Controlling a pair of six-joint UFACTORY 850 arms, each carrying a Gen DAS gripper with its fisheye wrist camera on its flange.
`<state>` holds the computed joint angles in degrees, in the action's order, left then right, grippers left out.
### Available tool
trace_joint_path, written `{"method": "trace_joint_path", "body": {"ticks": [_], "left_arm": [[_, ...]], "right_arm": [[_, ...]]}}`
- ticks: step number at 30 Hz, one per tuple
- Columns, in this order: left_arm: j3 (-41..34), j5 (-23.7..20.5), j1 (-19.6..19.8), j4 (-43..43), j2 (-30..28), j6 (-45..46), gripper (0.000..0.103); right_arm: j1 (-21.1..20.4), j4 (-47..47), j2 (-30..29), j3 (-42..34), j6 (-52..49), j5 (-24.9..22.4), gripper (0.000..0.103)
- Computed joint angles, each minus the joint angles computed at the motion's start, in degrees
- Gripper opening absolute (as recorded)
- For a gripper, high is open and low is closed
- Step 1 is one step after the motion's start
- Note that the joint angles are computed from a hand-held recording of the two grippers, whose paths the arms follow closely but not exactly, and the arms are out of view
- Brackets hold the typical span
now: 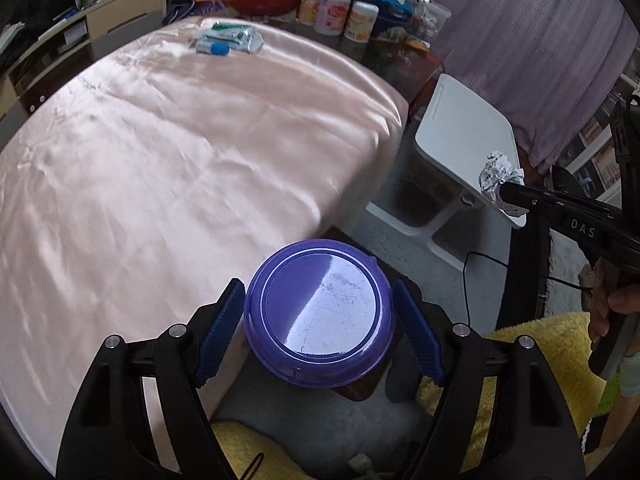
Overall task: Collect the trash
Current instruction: 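Carry the blue bowl and foil wrapper to the black bin and open both tools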
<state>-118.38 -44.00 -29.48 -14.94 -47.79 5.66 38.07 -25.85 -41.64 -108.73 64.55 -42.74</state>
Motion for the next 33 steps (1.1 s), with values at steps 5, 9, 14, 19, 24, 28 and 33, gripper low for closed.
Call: {"method": "trace_joint_path", "body": {"ticks": [5, 9, 14, 19, 24, 28, 33], "left_arm": [[3.76, -1.56, -1.74, -0.67, -0.93, -0.63, 0.072], [3.4, -2.79, -2.82, 1.08, -2.9, -2.01, 0.072], [-0.93, -6.74, -3.2, 3.21, -6.97, -3.09, 0.072], [-5.24, -9.54, -2.93, 3.05, -10.21, -3.16, 0.073], [-8.86, -11.5, -2.81, 2.8, -12.29, -3.97, 0.073], [-5.64, -9.53, -2.76, 3.18, -9.98, -4.24, 0.081], [2.24, -4.37, -2.55, 3.16, -3.7, -3.29, 0.092]], "right_arm": [[0.1, 7.45, -0.48, 3.09, -3.81, 4.5, 0.008], [-0.57, 18.15, -2.76, 2.22, -11.82, 6.13, 0.008], [-1.44, 28.29, -6.09, -0.53, -19.43, 6.02, 0.008], [-1.88, 32.35, -8.91, -3.77, -22.69, 4.56, 0.011], [-2.32, 34.67, -10.24, -5.55, -24.45, 4.1, 0.011], [-2.09, 31.67, -9.5, -5.64, -21.82, 3.79, 0.013], [-1.55, 22.38, -5.55, -2.3, -13.78, 4.15, 0.066]]}}
